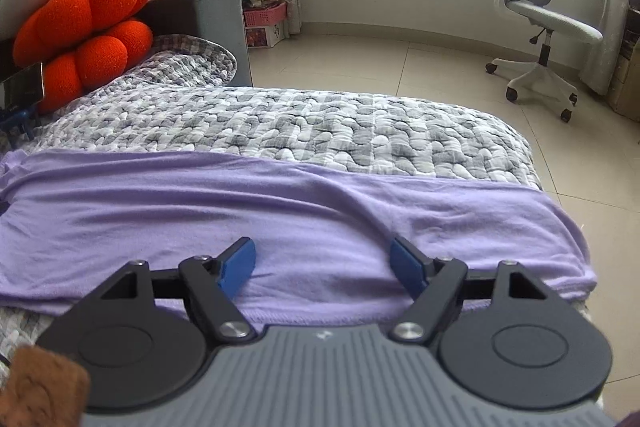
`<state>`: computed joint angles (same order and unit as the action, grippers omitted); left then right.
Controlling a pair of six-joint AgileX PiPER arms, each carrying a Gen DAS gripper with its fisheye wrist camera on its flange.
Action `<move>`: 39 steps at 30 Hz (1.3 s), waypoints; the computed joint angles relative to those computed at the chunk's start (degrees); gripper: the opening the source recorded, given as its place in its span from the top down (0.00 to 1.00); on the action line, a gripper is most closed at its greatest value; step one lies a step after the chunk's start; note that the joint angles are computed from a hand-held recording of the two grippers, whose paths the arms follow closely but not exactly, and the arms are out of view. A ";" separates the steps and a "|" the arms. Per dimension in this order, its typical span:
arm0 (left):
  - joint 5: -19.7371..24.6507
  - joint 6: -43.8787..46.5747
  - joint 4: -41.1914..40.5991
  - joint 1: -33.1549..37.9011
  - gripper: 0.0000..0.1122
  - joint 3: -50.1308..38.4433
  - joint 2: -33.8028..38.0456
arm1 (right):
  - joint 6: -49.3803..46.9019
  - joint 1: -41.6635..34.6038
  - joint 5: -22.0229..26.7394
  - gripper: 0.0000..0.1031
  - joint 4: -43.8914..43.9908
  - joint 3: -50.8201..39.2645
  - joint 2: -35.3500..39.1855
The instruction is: Fold clothes
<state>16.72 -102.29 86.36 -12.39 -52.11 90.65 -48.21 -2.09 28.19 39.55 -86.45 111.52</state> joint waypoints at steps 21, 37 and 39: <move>1.28 1.15 -1.13 -0.82 0.68 -0.20 0.05 | -20.73 -27.89 27.74 0.24 12.31 12.56 -25.70; 0.26 12.53 -13.58 -0.29 0.63 -1.43 -2.08 | -39.28 -24.86 21.45 0.33 32.26 23.09 -18.72; -2.96 12.95 -14.08 -0.73 0.63 -0.20 -4.88 | -37.92 -23.02 19.55 0.49 34.99 21.32 -15.47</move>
